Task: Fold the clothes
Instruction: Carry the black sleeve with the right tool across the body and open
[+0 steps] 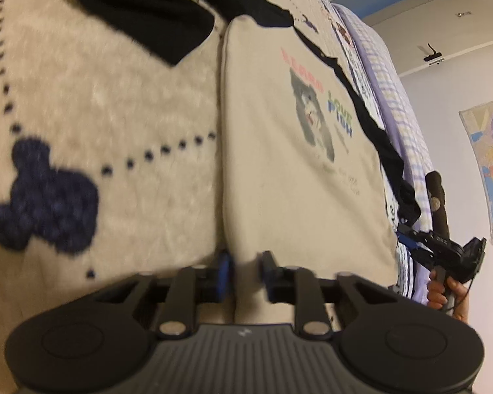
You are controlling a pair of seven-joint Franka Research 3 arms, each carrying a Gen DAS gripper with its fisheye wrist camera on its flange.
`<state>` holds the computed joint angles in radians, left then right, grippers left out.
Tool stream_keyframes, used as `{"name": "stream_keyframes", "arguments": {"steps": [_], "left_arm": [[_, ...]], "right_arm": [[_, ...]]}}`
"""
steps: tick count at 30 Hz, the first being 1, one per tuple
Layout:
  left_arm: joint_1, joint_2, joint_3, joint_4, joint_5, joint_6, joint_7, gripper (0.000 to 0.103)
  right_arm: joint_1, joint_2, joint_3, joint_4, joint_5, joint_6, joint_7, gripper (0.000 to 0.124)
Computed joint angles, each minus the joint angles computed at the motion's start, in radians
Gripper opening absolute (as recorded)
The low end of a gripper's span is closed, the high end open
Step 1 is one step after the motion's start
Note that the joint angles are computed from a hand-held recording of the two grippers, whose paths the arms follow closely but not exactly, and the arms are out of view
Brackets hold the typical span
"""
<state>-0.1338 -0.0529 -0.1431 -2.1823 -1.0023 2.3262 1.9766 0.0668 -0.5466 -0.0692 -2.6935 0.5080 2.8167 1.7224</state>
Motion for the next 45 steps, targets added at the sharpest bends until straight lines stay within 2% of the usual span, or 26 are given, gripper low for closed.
{"name": "stream_keyframes", "arguments": {"steps": [3,8,12,16,21,23,24,29,31,33,37,39,42,45], "left_arm": [[-0.002,-0.017,-0.001,-0.028,-0.028,0.013,-0.004,0.005],[-0.041,-0.108,-0.011,-0.085,0.036,0.122,-0.015,0.004],[-0.078,-0.146,0.002,-0.105,0.066,0.185,-0.04,0.004],[-0.096,-0.163,0.026,-0.127,0.095,0.209,-0.085,0.004],[-0.096,-0.146,0.023,-0.142,0.212,0.224,-0.171,0.004],[-0.105,-0.159,0.031,-0.15,0.209,0.239,-0.165,0.004],[-0.11,-0.166,0.036,-0.154,0.205,0.246,-0.158,0.004],[-0.152,-0.252,0.088,-0.177,0.091,0.269,-0.008,0.004],[-0.156,-0.259,0.101,-0.179,0.086,0.256,0.013,0.004],[-0.144,-0.244,0.1,-0.174,0.129,0.225,-0.007,0.004],[-0.109,-0.18,0.064,-0.162,0.275,0.177,-0.1,0.004],[-0.106,-0.17,0.054,-0.169,0.304,0.179,-0.103,0.005],[-0.11,-0.169,0.053,-0.17,0.306,0.195,-0.084,0.005],[-0.11,-0.165,0.06,-0.156,0.306,0.183,-0.052,0.011]], "right_arm": [[0.015,-0.067,-0.033,-0.052,0.032,-0.034,-0.023,0.033],[0.078,-0.152,-0.125,-0.11,0.143,-0.06,-0.129,0.033],[0.134,-0.182,-0.189,-0.124,0.268,-0.074,-0.218,0.034],[0.126,-0.208,-0.167,-0.128,0.327,-0.105,-0.254,0.034],[0.09,-0.174,-0.049,-0.132,0.272,-0.088,-0.21,0.033],[0.062,-0.172,-0.002,-0.124,0.21,-0.091,-0.17,0.011],[0.049,-0.171,0.02,-0.119,0.177,-0.093,-0.15,0.011],[0.049,-0.314,0.013,-0.129,0.094,-0.084,-0.151,0.01],[0.057,-0.362,-0.002,-0.132,0.08,-0.082,-0.161,0.009],[0.054,-0.36,-0.011,-0.12,0.058,-0.116,-0.163,0.009],[0.012,-0.247,0.013,-0.074,-0.027,-0.242,-0.144,0.009],[-0.016,-0.178,0.043,-0.053,-0.084,-0.294,-0.126,0.009],[-0.022,-0.124,0.062,-0.039,-0.131,-0.289,-0.125,0.009],[-0.009,-0.122,0.037,-0.029,-0.126,-0.282,-0.148,0.012]]}}
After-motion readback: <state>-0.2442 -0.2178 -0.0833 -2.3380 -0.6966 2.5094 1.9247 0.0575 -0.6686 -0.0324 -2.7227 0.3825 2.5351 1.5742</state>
